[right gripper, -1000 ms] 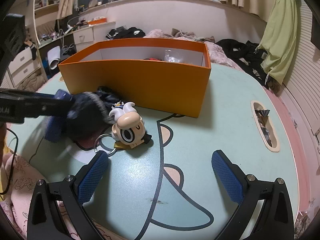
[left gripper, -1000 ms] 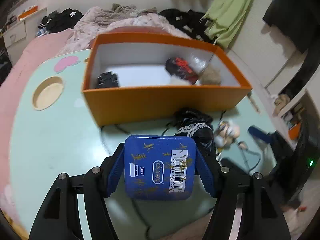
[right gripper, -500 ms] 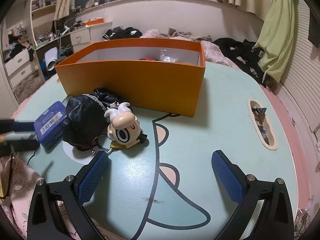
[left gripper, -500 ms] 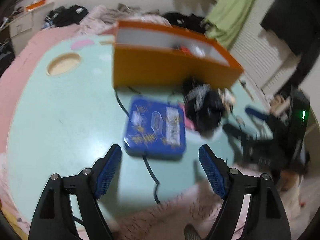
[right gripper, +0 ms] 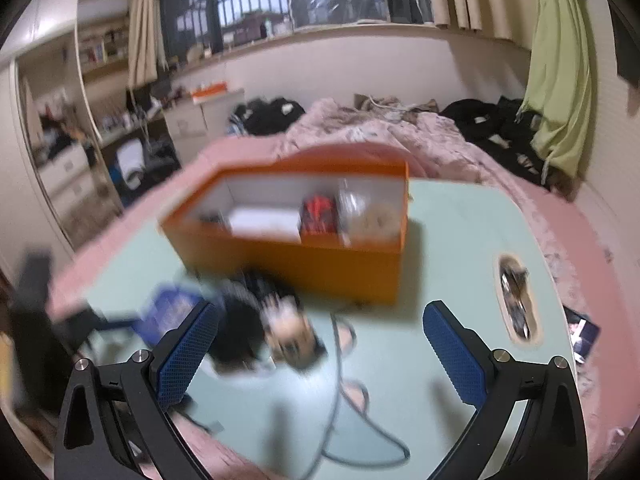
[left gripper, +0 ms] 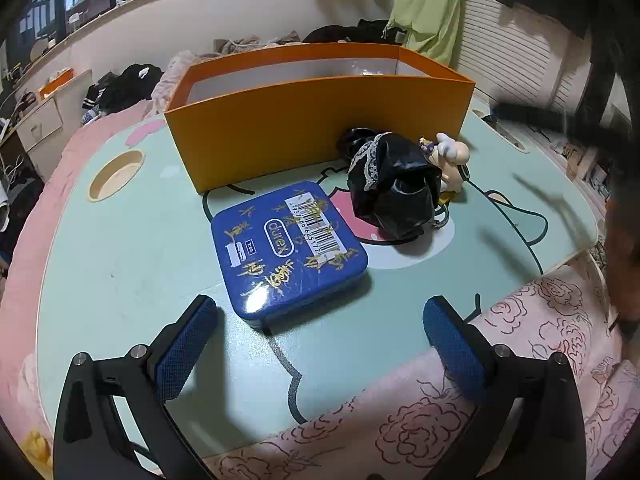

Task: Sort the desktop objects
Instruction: 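Grasp the dark box with red emblem with the right gripper, place it beside the figure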

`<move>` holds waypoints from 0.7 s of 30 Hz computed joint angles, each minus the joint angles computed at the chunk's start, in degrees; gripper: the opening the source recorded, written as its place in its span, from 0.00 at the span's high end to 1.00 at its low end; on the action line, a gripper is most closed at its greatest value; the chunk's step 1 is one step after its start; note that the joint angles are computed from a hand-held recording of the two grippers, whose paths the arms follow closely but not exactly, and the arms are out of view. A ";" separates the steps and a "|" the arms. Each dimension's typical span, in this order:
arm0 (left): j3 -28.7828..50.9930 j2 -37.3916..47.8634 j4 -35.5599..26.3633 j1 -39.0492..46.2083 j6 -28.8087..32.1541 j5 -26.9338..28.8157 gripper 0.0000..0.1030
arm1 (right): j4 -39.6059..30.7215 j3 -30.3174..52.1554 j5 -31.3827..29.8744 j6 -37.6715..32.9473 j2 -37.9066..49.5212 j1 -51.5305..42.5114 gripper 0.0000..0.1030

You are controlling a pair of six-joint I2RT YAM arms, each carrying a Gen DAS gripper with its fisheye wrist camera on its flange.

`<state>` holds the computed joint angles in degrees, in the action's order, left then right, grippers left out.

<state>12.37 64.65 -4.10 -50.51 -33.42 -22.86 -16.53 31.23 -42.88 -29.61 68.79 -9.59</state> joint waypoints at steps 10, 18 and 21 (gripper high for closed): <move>0.20 0.55 0.38 -0.47 -0.50 -0.42 0.00 | -10.27 30.47 12.28 14.73 24.07 18.07 0.35; 0.50 1.24 0.96 -0.44 -0.37 -0.57 0.00 | -9.72 36.29 28.59 15.98 35.45 28.32 0.47; 0.59 1.33 0.99 -0.60 -0.60 -0.62 0.00 | -11.20 36.86 30.03 14.17 36.99 29.62 0.63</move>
<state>12.96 65.98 -3.11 -51.11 -34.02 -23.49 -27.73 68.09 -12.85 -15.44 105.78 20.03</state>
